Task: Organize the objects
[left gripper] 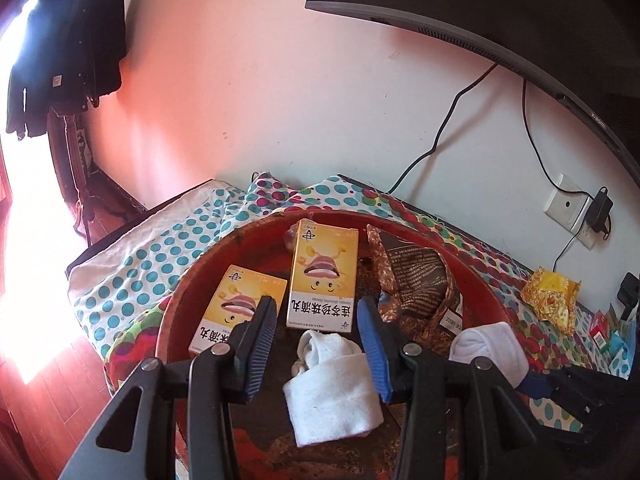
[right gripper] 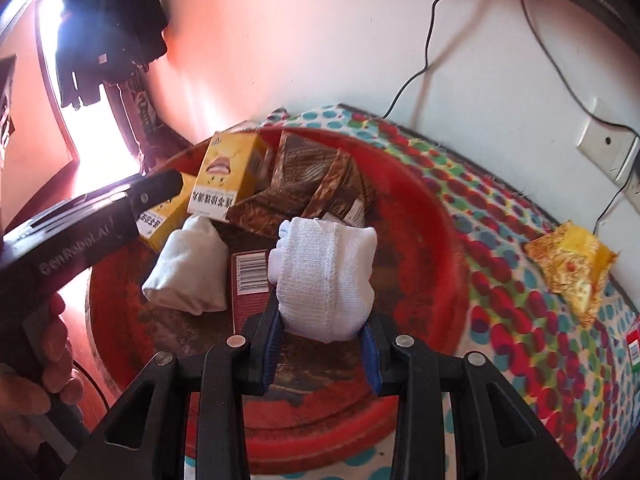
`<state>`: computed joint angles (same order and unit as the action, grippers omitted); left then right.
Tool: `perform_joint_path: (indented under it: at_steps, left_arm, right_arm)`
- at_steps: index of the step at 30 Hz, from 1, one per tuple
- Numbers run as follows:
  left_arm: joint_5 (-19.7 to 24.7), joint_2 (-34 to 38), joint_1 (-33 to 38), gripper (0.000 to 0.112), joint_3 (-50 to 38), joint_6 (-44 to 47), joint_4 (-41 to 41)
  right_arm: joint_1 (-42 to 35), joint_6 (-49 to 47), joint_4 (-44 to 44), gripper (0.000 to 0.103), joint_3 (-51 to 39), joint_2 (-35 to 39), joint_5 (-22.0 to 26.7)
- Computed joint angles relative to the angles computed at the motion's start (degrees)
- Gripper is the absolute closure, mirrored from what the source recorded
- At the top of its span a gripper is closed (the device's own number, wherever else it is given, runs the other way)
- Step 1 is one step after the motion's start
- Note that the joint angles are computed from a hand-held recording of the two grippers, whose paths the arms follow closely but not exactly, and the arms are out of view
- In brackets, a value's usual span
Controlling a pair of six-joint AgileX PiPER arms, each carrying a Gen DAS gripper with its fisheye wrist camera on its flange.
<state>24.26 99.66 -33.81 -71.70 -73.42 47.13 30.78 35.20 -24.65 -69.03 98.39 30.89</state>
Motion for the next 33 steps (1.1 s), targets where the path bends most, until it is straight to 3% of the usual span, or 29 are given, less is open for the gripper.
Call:
perform_joint_path:
  at_steps: [8,10,12,19,22,26,31,33]
  left_arm:
    - [0.57,1.18,-0.93,0.069,-0.94,1.36,-0.44]
    - [0.68,1.36,-1.05,0.069,-1.15,1.56,-0.55]
    - [1.13,1.52,-1.28,0.069,-1.32,1.02,0.12]
    - [1.21,1.60,-1.86,0.069,-1.09,0.29,1.68]
    - [1.32,1.65,-2.92,0.069,-1.10,-0.39,3.23]
    - [0.70,1.20,-5.10,0.069,-0.30,-3.81,8.60]
    - [-1.42,0.41,-8.28,0.069,1.16,-8.44,16.44]
    - [-0.93,0.53,-9.93,0.069,1.06,-9.98,19.83]
  right_arm:
    - [-2.93,-4.23,4.53,0.068,-0.05,2.05,-0.25]
    - [-3.64,-5.18,5.97,0.058,0.70,1.64,-1.46]
    - [-4.06,-4.44,5.64,0.034,2.93,-0.38,-4.11]
    - [-8.76,-1.26,0.94,0.034,11.90,-11.32,-9.44]
    - [-16.06,-4.59,2.53,0.034,14.64,-15.29,-9.55]
    - [-31.70,-19.19,14.48,0.033,14.41,-16.39,-10.17]
    - [-48.29,-32.30,22.08,0.030,3.51,-7.09,-6.57]
    - [-52.76,-39.99,29.29,0.030,-2.26,-1.63,-4.44]
